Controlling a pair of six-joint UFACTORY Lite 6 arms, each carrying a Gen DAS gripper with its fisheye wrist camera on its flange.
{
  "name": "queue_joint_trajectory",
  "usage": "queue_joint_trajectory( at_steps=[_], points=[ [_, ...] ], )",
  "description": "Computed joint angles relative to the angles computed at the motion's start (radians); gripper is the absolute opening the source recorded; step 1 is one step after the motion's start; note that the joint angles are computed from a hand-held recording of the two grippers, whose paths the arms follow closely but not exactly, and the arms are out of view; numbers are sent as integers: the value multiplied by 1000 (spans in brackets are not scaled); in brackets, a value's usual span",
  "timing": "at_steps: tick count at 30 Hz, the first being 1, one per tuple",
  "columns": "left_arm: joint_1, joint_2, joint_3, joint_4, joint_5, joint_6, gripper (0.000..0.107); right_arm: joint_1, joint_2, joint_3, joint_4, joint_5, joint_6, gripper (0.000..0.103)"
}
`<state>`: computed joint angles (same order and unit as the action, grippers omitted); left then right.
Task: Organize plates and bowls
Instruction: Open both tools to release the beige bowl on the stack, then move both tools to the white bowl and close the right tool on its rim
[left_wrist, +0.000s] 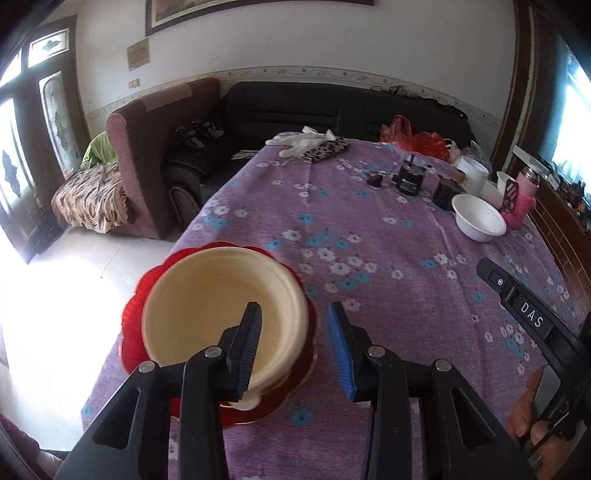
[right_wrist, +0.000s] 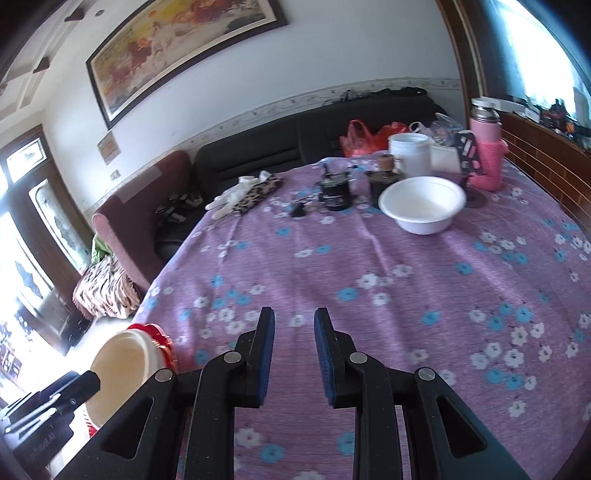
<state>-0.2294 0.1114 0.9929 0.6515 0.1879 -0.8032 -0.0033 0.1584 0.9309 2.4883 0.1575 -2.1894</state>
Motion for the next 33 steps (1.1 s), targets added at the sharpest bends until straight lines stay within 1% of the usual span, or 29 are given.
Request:
queue_joint_trajectory(
  at_steps=[2, 3, 4, 5, 7, 11, 13, 18, 26, 28, 33],
  points=[
    [-83, 58, 41, 142, 30, -169, 49, -67, -6, -16, -161, 28, 135, 24],
    [-117, 83, 58, 206, 45, -244, 52, -100, -7, -22, -219, 42, 180, 24],
    [-155, 116, 83, 263, 66, -313, 58, -136, -4, -27, -274, 57, 219, 24],
    [-184, 148, 108, 296, 78, -354, 62, -172, 3, -29, -321, 73, 250, 24],
    [-239, 217, 169, 311, 101, -386, 64, -249, 25, -23, -424, 107, 323, 24],
    [-319, 365, 316, 251, 142, -342, 65, -402, 100, 30, -621, 177, 476, 24],
    [-347, 430, 386, 228, 162, -322, 65, -466, 144, 66, -689, 205, 527, 24],
    [-384, 566, 555, 138, 199, -236, 65, -549, 222, 140, -760, 228, 563, 24],
    [-389, 738, 786, -19, 235, -69, 65, -584, 359, 315, -935, 221, 720, 26],
    [-384, 774, 837, -49, 242, -34, 65, -580, 388, 361, -979, 217, 768, 30],
    [-366, 847, 937, -116, 249, 43, 65, -563, 468, 511, -1136, 210, 946, 34]
  ],
)
